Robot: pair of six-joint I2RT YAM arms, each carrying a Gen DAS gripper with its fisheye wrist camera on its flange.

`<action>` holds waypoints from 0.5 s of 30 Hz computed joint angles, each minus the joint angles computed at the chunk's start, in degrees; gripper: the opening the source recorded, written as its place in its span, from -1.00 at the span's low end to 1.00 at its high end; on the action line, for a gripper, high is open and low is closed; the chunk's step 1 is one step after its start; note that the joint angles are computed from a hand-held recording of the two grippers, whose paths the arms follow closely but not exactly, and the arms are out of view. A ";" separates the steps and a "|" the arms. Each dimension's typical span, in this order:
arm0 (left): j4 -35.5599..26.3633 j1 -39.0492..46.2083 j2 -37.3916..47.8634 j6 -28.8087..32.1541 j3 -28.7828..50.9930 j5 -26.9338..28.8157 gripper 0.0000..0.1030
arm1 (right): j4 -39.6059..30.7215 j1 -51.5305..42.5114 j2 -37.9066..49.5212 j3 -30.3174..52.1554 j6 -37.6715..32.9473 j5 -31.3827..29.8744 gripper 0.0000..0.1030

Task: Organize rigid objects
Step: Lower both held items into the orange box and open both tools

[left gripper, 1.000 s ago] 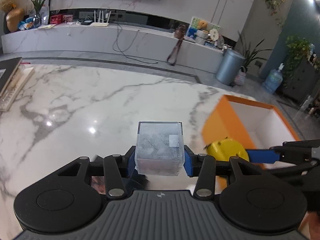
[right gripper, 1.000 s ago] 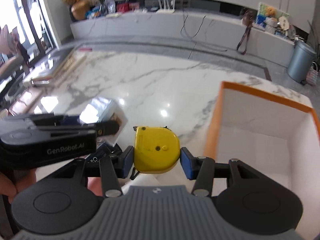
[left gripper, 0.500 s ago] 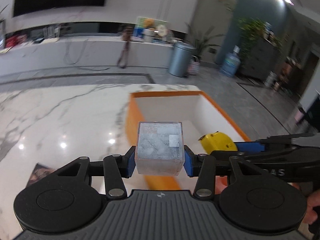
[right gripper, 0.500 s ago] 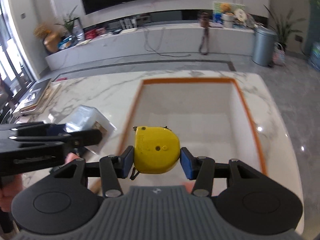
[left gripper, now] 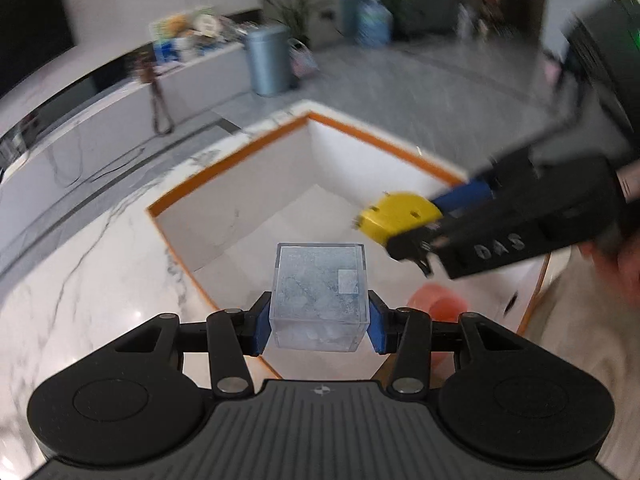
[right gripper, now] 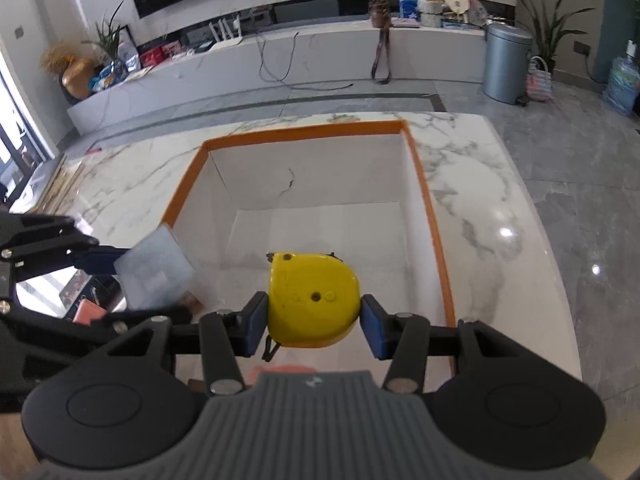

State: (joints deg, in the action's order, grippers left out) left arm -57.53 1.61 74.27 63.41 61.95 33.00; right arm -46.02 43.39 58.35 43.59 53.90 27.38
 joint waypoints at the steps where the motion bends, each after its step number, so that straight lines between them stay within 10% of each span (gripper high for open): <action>1: 0.35 -1.11 0.17 0.96 -0.30 -1.00 0.04 | 1.33 -1.18 0.22 -0.63 -1.46 -1.31 -0.03; 15: 7.03 -11.35 8.04 8.26 -1.90 -16.81 0.04 | 13.11 -10.38 12.11 -2.40 -10.86 -13.25 -0.02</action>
